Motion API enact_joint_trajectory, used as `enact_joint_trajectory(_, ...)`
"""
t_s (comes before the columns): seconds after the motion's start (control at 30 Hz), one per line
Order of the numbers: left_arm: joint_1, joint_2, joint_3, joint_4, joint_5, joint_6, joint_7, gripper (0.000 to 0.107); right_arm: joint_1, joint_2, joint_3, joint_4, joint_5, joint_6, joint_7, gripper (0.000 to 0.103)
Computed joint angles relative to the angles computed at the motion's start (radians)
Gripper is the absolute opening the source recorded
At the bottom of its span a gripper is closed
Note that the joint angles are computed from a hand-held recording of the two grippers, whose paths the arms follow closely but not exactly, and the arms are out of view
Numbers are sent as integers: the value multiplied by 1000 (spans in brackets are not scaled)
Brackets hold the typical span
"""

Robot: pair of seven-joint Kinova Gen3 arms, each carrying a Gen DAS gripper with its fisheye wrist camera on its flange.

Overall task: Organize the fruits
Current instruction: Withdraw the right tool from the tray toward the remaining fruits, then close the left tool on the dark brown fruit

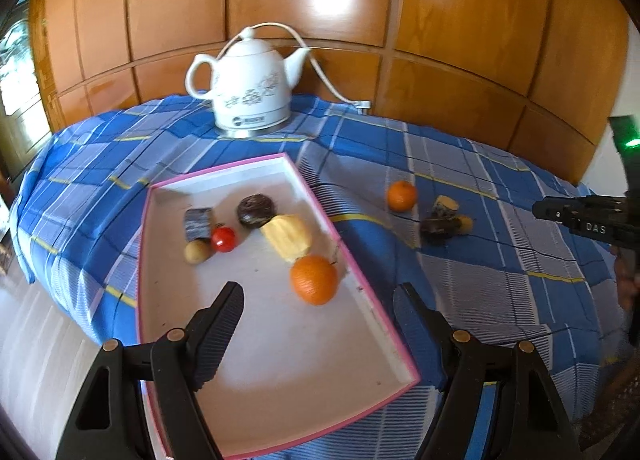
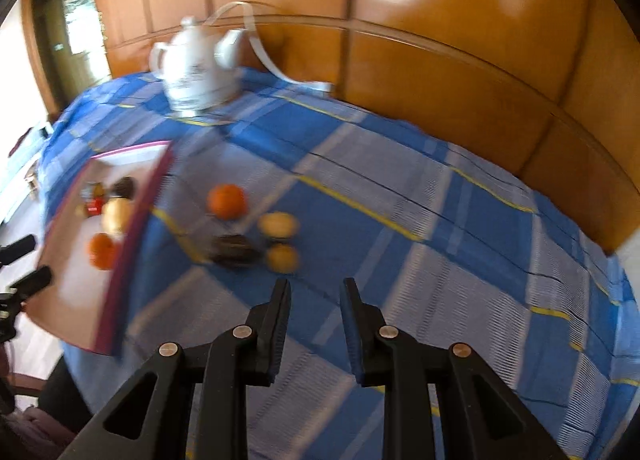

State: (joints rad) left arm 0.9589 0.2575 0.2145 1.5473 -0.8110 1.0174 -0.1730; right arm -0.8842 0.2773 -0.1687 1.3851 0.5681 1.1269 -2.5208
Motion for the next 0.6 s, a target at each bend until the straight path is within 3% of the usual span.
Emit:
enact_joint_trajectory(0.27, -24, 64, -5, -123, 91, -31, -187, 77, 105, -55, 17, 133, -50, -28, -67, 26)
enact_joint_trajectory(0.47, -54, 135, -31, -231, 219, -60, -347, 61, 152, -81, -1, 155, -91, -80, -80, 26)
enact_joint_trajectory(0.6, -72, 189, -51, -304, 307, -64, -432, 59, 155, -77, -11, 147, -101, -87, -65, 26)
